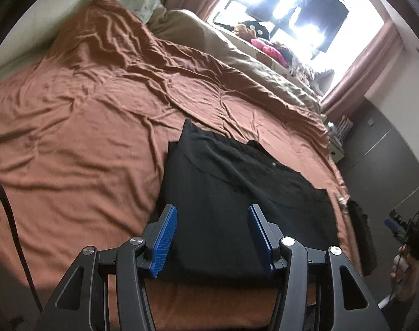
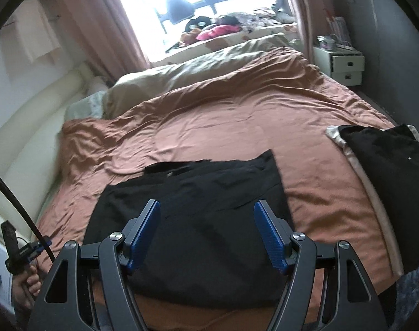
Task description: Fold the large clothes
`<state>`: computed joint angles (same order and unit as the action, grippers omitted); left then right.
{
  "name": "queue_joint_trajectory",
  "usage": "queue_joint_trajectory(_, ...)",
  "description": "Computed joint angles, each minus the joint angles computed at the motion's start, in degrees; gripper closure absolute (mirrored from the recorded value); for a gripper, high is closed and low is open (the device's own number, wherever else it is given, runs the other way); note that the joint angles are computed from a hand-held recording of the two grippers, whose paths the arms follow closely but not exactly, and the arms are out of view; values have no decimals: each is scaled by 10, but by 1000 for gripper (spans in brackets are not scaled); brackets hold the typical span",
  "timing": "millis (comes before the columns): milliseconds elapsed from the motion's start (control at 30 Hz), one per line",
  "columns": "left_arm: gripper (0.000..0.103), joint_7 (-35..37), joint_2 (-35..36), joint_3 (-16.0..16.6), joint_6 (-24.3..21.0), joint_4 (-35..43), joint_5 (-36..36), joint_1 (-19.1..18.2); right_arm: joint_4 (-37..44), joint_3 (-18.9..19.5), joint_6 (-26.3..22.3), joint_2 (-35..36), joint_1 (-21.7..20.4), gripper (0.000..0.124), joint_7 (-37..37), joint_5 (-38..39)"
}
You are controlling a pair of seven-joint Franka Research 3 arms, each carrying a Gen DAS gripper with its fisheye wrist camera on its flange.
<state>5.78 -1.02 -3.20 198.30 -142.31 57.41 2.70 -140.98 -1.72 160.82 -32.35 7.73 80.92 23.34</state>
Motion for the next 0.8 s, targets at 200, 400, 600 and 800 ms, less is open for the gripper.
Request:
queue_joint_trajectory(200,47,123,-92,-30,33,-132,-195,-4,-28,-10,-16,-32,35,55,-21,26)
queue_joint_trajectory(400,47,82,-173,46,2,-201,-174,-76,-41,-26,-45,-39,62,55,-44,63)
queue_joint_trajectory(600,37,144,-194,6,30,-253,-258,-52,-34,0,-63,-15,48,55,-44,46)
queue_joint_trajectory(800,37,163,-115,31,97,-254,-277,-64,-3,32,-68,48,31,55,-16,8)
